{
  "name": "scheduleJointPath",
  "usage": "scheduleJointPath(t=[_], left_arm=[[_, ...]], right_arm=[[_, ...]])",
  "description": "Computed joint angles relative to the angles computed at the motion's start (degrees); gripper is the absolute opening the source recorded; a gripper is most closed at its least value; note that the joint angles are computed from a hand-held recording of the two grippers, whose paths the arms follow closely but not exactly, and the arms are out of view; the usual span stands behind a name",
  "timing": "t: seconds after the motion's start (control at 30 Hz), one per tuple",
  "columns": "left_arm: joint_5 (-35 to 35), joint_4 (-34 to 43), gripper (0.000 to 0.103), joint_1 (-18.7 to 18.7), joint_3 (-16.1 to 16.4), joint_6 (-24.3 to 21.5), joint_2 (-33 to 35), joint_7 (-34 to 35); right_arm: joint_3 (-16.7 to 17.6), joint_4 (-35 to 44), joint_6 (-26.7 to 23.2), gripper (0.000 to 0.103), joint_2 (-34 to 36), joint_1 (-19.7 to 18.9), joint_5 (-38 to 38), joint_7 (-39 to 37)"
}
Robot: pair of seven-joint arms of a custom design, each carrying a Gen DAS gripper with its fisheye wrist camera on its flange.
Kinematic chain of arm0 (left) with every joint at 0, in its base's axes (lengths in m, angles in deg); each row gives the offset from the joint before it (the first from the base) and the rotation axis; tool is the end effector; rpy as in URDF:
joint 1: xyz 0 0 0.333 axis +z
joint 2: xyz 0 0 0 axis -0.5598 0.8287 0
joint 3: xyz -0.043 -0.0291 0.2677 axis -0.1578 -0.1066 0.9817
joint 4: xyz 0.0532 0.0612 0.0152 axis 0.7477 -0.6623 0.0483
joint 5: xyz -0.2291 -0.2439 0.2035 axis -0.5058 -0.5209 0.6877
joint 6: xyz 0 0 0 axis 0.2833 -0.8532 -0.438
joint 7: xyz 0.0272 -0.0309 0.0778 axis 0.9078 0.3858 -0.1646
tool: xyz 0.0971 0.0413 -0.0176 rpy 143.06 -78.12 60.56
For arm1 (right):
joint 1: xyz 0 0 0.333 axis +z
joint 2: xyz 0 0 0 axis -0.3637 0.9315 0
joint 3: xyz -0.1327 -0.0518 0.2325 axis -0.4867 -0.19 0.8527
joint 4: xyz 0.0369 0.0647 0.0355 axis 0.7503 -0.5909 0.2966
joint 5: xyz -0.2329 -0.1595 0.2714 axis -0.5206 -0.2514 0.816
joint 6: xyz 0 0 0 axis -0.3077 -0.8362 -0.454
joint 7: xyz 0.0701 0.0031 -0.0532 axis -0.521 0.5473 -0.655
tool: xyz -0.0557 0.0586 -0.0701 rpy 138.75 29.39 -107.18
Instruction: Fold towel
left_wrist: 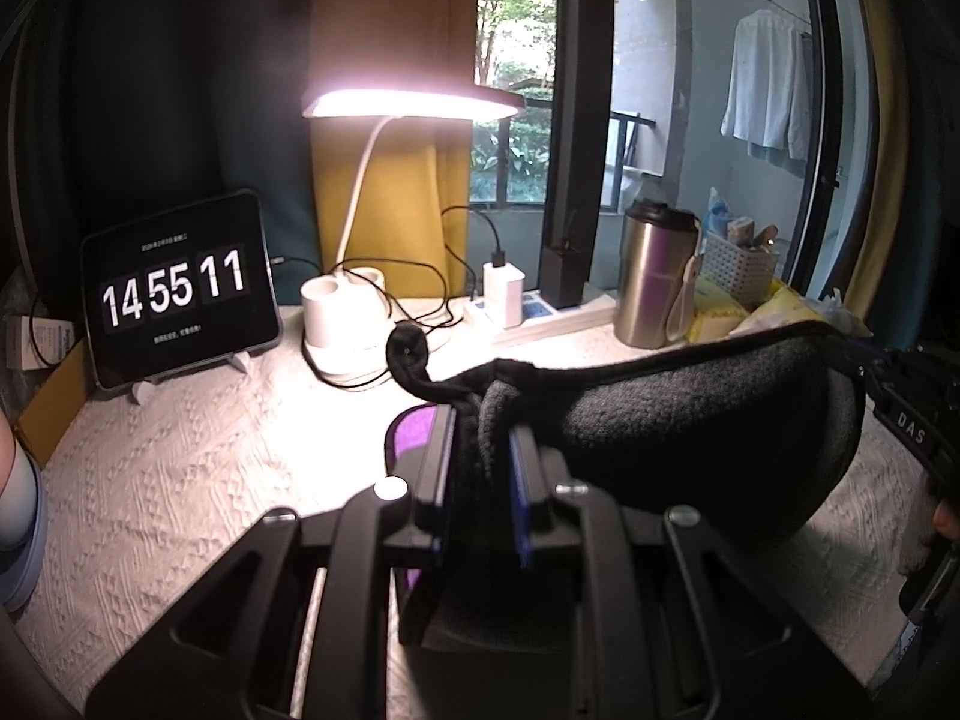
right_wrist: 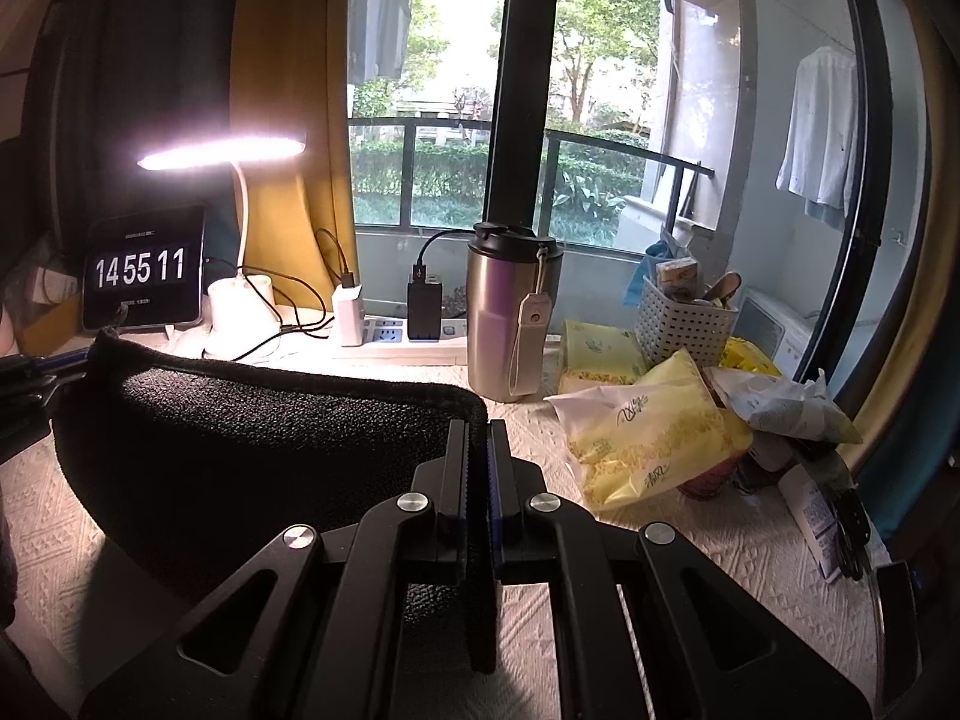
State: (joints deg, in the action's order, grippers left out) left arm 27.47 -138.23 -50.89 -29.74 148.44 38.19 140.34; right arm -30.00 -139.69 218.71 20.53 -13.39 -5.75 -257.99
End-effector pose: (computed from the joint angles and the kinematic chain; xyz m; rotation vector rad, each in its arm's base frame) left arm 0.6024 -0.3181 0.3802 -1.2222 2.0708 -1.2066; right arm 0.4868 0.1373 0.3933 -1.4830 1.8312 -1.1708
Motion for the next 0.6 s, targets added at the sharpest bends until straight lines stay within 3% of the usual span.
scheduleJointPath(t=[0.6], left_arm=[[2.17, 13.29, 0.017, -5.44, 6.61, -5.80, 8.74, -3.30]], right_arm=[[-3.02, 7.03, 3.19, 0.006, 8.00, -0.51, -1.57, -0.90]])
